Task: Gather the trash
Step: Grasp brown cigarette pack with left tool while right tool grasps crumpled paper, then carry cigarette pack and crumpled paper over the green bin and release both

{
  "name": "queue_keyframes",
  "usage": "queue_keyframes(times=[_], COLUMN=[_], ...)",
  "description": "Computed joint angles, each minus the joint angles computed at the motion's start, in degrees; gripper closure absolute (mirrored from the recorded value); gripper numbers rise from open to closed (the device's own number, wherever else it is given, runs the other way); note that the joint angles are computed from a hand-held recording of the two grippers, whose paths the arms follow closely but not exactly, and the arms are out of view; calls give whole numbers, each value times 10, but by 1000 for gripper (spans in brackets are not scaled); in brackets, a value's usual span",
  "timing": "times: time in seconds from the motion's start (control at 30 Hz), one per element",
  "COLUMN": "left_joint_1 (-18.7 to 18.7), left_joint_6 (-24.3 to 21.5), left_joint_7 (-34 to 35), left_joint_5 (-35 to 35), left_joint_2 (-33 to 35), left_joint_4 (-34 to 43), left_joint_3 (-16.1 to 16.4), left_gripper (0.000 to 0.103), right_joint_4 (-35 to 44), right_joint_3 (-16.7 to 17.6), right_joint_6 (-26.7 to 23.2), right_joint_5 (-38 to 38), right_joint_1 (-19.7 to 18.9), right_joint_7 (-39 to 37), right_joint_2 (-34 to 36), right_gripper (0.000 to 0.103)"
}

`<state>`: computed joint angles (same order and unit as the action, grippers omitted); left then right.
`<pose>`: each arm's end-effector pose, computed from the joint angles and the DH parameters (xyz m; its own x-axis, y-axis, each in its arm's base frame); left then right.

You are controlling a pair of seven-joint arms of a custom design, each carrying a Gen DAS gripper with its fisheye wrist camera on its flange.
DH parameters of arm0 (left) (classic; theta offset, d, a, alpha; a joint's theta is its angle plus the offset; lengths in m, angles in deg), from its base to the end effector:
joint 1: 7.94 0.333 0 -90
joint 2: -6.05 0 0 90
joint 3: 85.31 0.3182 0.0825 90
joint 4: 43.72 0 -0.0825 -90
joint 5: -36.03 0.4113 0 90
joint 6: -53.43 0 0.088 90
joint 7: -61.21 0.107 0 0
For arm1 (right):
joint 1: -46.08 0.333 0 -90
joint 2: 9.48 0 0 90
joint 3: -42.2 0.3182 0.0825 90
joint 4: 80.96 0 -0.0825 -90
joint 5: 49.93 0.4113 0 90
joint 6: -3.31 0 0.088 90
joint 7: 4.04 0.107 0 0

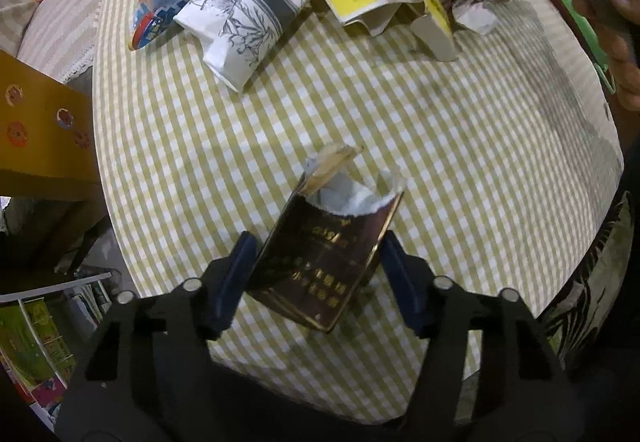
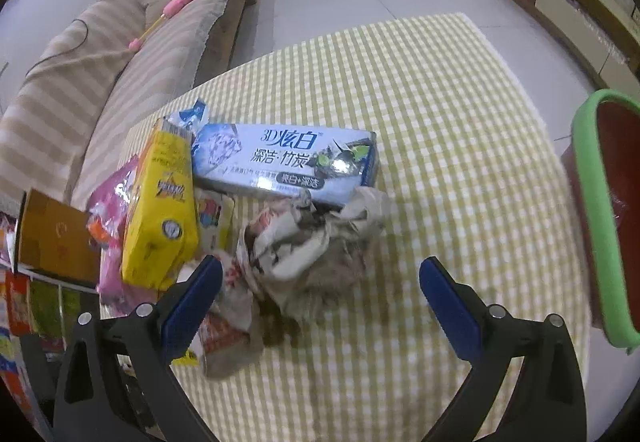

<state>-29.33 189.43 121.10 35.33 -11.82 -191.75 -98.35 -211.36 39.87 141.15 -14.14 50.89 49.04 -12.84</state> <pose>0.3704 -0.2504 0.3580 -0.0594 -0.9982 -0.0044 -0.9919 0.0595 -0.1119 0.5483 0.0275 0.3859 0.2969 -0.8961 -0.3299 -0.9226 -0.1800 -0.3412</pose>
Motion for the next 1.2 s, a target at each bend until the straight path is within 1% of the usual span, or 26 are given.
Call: queue_keyframes(times=[0.03,0.07,0.1,0.13,0.17,0.27,0.33,0.4,0.5,0.7,0.8,0.83,0.97,1.0,1.07,1.1,1.17,1.2], left_joint_1=[-2,-4,-6,-10,-13,-20,-24,-25,-29,-37,-36,-35,-35,-34,-31,-30,-26,-25], left_joint_6=[-2,0,-1,-7,-10,1,10,19,28,40,42,48,50,46,46,51,58,72], left_joint_7=[-1,5,6,-1,1,-1,-9,-17,-45,-92,-131,-146,-170,-166,-174,-174,-189,-193], left_joint_5=[-1,-4,-5,-7,-8,-12,-12,-11,-6,3,18,24,42,46,57,62,75,79], left_joint_2=[-1,-5,-5,-7,-12,-18,-19,-25,-20,-55,-71,-66,-81,-85,-84,-84,-69,-67], left_joint_4=[2,0,4,9,10,10,11,10,22,15,19,23,32,40,54,56,79,75], left_joint_3=[-1,1,-1,-6,-6,-9,-12,-12,-21,-24,-33,-38,-36,-30,-33,-33,-41,-42], left_gripper=[46,49,51,52,52,53,53,53,53,53,53,53,53,53,53,53,53,53], right_joint_4=[4,7,11,12,13,4,-1,-8,-20,-42,-50,-53,-59,-60,-61,-63,-65,-64], right_joint_3=[0,1,2,2,2,2,-1,-3,-10,-27,-34,-37,-41,-44,-49,-52,-58,-61], right_joint_6=[-5,-12,-17,-21,-25,-16,-15,-13,-14,-33,-44,-49,-52,-56,-58,-58,-61,-61], right_joint_5=[1,-1,-6,-8,-9,-3,-3,-3,-4,-1,-2,-1,3,3,3,5,8,9], right_joint_1=[0,1,1,1,0,0,-2,-3,-6,-14,-18,-20,-20,-22,-25,-26,-30,-33], right_joint_7=[1,0,1,0,-2,-19,-28,-39,-60,-95,-106,-111,-123,-128,-136,-141,-149,-153], right_joint_2=[4,8,12,14,15,5,-4,-17,-39,-89,-112,-119,-140,-147,-155,-159,-167,-171], right_gripper=[10,18,24,37,41,51,56,57,58,59,59,59,58,58,58,58,58,58])
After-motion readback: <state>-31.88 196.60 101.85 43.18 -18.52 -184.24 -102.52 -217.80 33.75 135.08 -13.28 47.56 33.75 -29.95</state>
